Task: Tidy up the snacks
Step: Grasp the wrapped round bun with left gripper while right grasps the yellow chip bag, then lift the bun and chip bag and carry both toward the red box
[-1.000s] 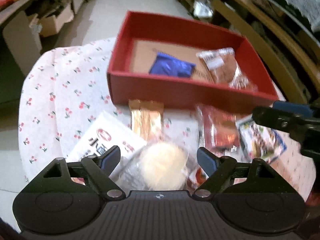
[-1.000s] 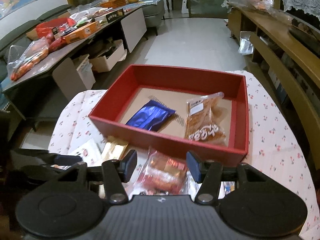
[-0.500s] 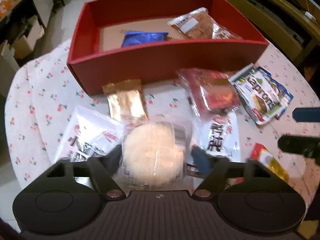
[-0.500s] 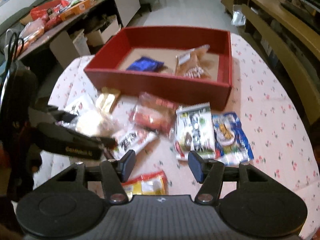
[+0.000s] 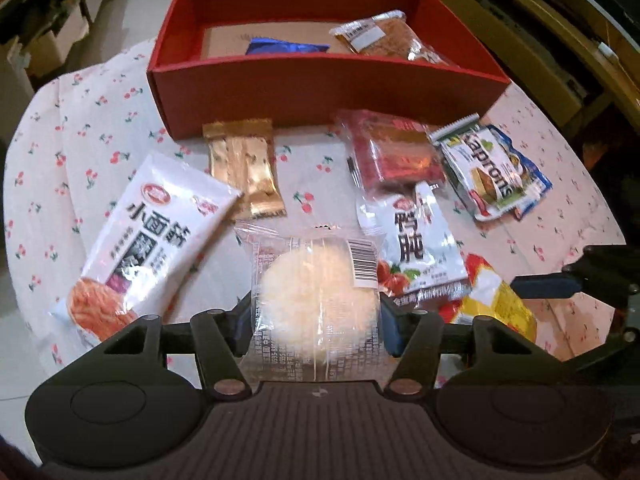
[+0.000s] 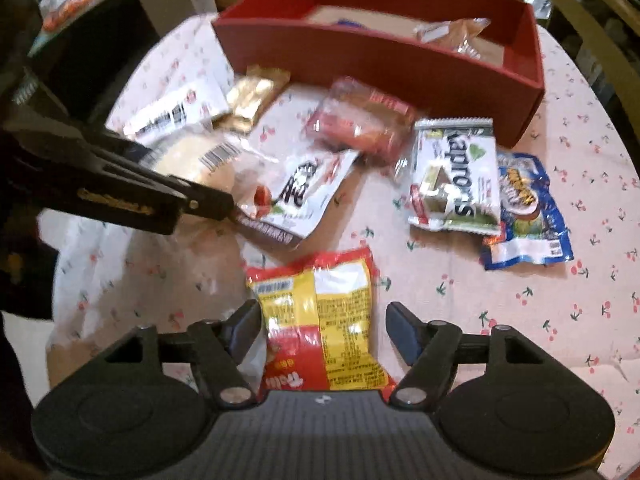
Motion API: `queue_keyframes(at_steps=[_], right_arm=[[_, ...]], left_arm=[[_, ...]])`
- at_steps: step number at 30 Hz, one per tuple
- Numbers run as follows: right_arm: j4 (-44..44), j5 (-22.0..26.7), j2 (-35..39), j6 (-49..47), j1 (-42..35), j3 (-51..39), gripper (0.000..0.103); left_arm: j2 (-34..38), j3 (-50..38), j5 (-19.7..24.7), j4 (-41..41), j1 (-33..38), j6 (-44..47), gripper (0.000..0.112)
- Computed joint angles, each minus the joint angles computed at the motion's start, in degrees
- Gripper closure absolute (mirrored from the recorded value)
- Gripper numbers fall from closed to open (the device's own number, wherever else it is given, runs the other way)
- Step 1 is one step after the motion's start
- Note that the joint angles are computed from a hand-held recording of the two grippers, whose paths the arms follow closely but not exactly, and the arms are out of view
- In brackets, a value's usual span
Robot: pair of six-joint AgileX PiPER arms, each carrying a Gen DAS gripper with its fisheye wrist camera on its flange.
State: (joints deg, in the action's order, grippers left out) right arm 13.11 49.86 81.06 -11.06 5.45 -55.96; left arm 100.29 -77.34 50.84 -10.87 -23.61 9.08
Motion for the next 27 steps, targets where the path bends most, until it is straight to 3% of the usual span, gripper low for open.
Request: queue_keyframes(at_steps=[7,10,13,14,16,17,19,27], right_arm=[[-1.41,-3.24,0.71,1.16,1.68,1.05,0.030],[3.02,-2.73,1.13,-0.79,-0.91,1.13,0.020],[6.57,-1.69,1.30,-2.46,-3.24,1.06,0.018],[5.71,-1.52,1.28,-1.28,-2.97,0.86,0.019],[-1.50,-2.58,0.23,4.89,0.34,0.98,0.044],[-5.26,-3.21,-0.43,7.92,2.09,1.40,0.049],[-6.51,-3.73,-1.29,8.61,2.65,2.15,0.053],[-9.37,-4.38,-6.30,11.99,3.50,3.51,0.055]], left_arm=[[1.44,-0.95,-0.17,2.09,-1.65,-0.82,0.036],[1.77,-0.71,-1.06,3.96,-2.49,-2.03,0.032],[1.71,-0.17,-1.95,4.90,-2.70,-2.79,0.029],[1.60,0.08,-2.18,5.14,-2.87,-2.89,0.029],[1.46,0.37,-2.52,7.06,-3.77,-4.26,0.032],[1.24,0.75,-2.90,7.71,-4.00,-4.84,0.034],[0.62,1.45,-3.57,8.97,-4.30,-5.64,0.045],[-1.44,2.79,-2.89,7.02,-4.25,-4.56,0.047]])
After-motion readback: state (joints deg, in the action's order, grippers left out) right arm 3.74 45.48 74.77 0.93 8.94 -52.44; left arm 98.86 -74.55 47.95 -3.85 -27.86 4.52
